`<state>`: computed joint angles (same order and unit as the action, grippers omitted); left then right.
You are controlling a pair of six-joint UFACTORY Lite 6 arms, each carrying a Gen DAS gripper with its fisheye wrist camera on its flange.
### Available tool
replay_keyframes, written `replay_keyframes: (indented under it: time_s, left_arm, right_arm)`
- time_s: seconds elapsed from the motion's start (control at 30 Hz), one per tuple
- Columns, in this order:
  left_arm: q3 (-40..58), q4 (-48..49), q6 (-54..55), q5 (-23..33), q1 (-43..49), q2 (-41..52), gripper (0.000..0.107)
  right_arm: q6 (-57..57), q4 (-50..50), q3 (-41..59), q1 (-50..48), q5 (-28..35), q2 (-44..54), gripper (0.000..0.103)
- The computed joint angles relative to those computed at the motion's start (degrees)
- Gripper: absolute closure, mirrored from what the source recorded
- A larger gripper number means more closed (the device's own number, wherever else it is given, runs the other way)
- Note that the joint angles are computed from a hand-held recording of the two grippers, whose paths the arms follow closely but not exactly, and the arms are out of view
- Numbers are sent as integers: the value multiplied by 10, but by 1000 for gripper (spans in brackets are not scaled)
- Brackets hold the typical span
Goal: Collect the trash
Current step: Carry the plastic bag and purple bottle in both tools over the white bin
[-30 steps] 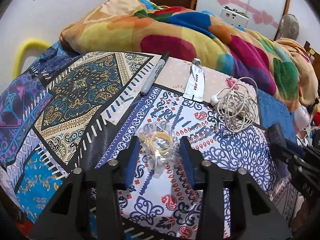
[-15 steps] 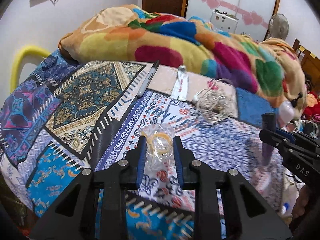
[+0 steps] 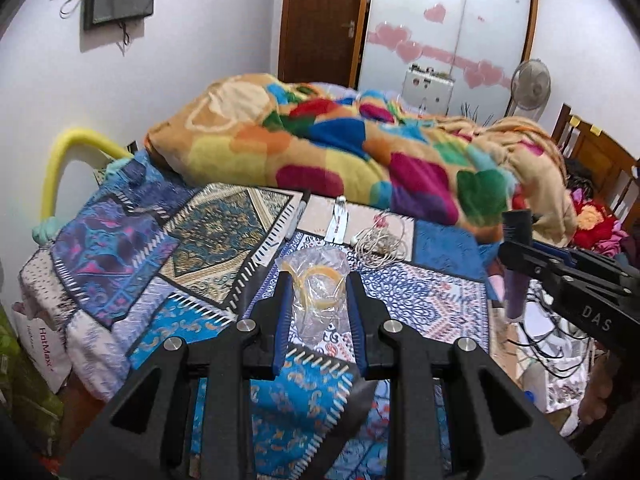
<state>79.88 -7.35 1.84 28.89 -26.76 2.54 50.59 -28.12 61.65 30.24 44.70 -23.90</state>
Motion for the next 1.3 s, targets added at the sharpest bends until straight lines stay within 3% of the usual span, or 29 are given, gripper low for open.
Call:
replay_keyframes:
  time_s: [0.2, 0.33, 0.63, 0.93, 1.3]
  left_arm:
    - [-95, -7, 21, 19, 20, -138, 81]
    - [-156, -68, 85, 48, 66, -224, 81]
    - [-255, -257, 339, 167, 301, -367, 81]
    - [-295, -401, 629, 317, 636, -346, 81]
    - [-278, -441, 810, 333, 848, -205, 81]
  right_arm:
    - [135, -102, 42, 158, 92, 8, 79]
    - [195, -141, 73, 252, 143, 36, 79]
    - [273, -164, 145, 381, 182, 138, 79]
    - [276, -144, 255, 419, 151, 289, 79]
    - [168, -54, 491, 411, 97, 537, 79]
